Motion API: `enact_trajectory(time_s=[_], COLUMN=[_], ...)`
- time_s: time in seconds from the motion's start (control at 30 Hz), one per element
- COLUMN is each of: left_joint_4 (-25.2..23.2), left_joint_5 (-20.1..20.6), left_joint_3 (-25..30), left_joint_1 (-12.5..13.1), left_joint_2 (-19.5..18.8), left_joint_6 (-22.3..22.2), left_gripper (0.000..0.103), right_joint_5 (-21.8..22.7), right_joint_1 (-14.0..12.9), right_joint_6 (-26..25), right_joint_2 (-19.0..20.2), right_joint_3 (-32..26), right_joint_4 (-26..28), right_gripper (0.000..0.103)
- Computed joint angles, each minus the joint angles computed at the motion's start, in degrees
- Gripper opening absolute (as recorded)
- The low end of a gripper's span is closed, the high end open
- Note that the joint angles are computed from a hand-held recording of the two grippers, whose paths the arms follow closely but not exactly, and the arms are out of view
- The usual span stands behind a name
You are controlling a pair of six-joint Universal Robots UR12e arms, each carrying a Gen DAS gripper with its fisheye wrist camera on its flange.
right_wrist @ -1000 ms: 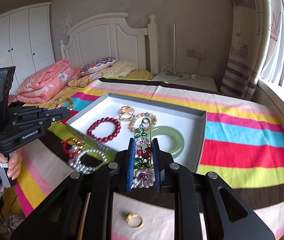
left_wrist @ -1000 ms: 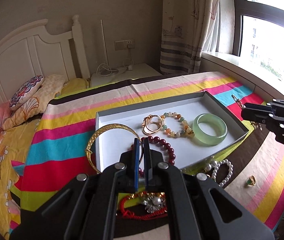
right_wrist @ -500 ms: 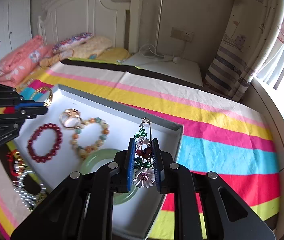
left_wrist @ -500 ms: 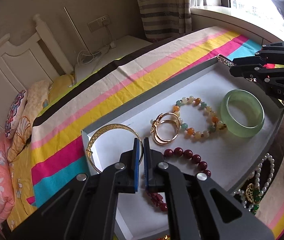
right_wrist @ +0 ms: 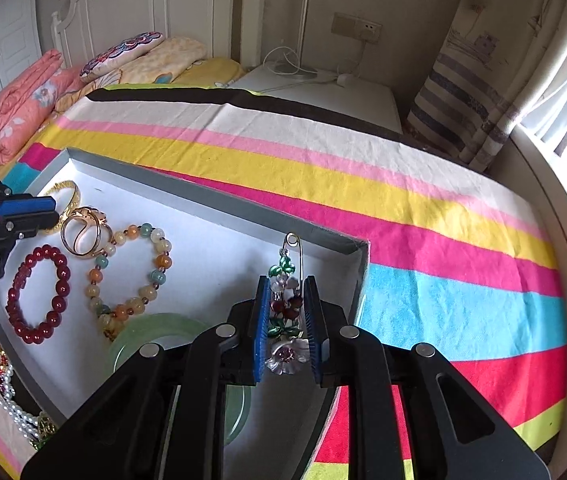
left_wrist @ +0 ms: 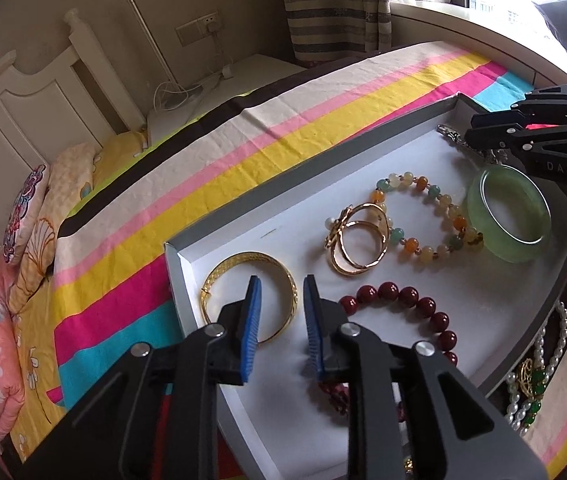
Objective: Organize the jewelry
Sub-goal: 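Carry the brooch and gold bangle into the tray and open both tools, then withdraw both open tools from the tray toward the remaining jewelry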
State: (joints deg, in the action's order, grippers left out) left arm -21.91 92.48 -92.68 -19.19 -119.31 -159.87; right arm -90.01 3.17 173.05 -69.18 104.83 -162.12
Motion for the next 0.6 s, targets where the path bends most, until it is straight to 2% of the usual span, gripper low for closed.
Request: enact_trajectory(time_s=[0.1,0.17,0.2,0.27,0.33,0.43,0.5,0.57,0.6], left_joint_4=[2.4,5.0,6.1,8.7,12.5,17.7,20.9,24.5,25.6], left_joint_5=[-0.9,-1.3,-1.5,-2.1,-1.7,-1.6,-1.5,-1.8,-2.2], left_joint_3=[-1.2,-2.3,-2.9,-4.3,-6.3,-9.6,-11.9,-14.5,-15.7], left_joint_1=[0.2,0.2,0.1,0.1,-0.2,-0.3,-0.3,0.0,0.2], left_joint_2=[0.6,1.2,1.5,2.3,3.3,4.8,5.9,7.1,7.7], left_joint_6=[-0.4,-0.5,-0.6,-1.5,-3.0,-7.0,-10.0,-13.9,-15.7], left_gripper=[0.039,0.056,0.06,0.08,0.091,0.095,0.098,0.1,0.1], right_joint_5=[0.5,1.9,2.5,3.8,5.7,8.8,11.2,12.9,13.5], right_joint_1=[-0.3,-0.7,-0.9,-1.3,-1.7,-2.3,-2.8,-3.0,-3.0], right_joint_6=[0.7,1.0,1.2,1.5,2.0,3.0,4.1,4.8,5.0], right_joint_2=[-0.3,-0.7,-1.0,-1.6,-2.6,-4.3,-5.9,-7.2,-7.9], right_joint_3=[0.3,0.7,1.0,1.7,2.6,4.7,6.7,8.7,9.7], right_joint_4=[-0.2,-0.6,-1.0,-2.2,-3.6,-6.5,-8.9,-10.7,-11.7], right_gripper=[0.02,0.02,0.02,0.021,0.022,0.028,0.035,0.047,0.048])
